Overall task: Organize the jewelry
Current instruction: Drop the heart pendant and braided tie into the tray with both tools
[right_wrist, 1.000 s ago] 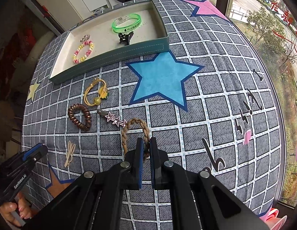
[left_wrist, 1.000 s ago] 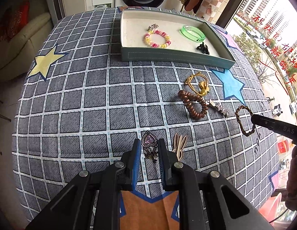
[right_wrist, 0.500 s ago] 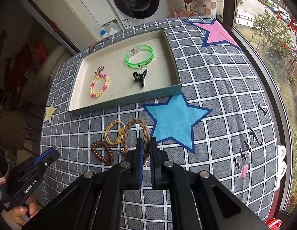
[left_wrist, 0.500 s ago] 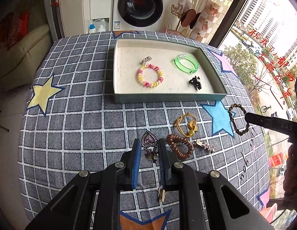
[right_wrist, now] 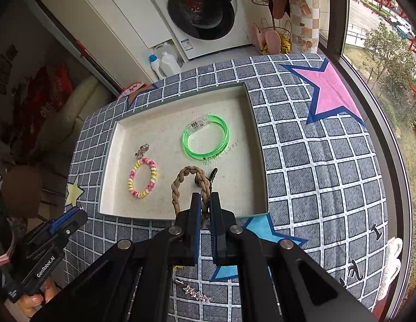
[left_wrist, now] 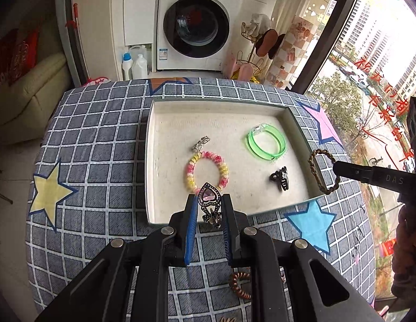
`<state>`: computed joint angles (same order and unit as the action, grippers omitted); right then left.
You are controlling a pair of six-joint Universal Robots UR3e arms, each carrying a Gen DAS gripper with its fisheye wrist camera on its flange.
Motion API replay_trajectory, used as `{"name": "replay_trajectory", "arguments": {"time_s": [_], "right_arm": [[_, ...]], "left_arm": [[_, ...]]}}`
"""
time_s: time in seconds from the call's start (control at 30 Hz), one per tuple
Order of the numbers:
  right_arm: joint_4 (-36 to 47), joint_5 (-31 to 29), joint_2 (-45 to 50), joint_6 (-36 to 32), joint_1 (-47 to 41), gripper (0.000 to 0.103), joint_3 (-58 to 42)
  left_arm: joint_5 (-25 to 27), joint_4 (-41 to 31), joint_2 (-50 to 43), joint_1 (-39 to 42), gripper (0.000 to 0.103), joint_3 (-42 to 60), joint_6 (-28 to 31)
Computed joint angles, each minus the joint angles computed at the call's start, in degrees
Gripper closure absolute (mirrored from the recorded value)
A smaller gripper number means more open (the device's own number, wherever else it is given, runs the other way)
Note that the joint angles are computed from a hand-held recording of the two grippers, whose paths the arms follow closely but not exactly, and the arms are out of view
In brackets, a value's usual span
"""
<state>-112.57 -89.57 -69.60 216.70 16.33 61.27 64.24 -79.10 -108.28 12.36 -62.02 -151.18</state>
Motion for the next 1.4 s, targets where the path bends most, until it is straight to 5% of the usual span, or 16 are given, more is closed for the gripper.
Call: {"name": "replay_trajectory", "arguments": {"time_s": [0.5, 0.77, 1.27, 1.4], "right_arm": [[4.44, 5.67, 17.15, -5.14, -6.05, 0.096, -18.94], [8.44, 6.15, 24.60, -6.73, -6.92, 0.096, -28.64], [11.47, 4.93, 27.14, -8.92, -7.13, 0.095, -31.23], [11.81, 5.43, 27.00, -8.58, -7.28, 0.079, -31.33]], "left_arm": [[7.54, 0.30, -20.96, -7.97, 0.073, 22.25, -9.32], [11.29, 0.65, -25.66, -9.84, 0.073, 25.60, -10.81], [18.71, 6.11, -26.68, -12.86, 0.072, 23.16, -9.53], [19.03, 4.27, -27.66, -12.96, 0.072, 25.49, -9.74]]}}
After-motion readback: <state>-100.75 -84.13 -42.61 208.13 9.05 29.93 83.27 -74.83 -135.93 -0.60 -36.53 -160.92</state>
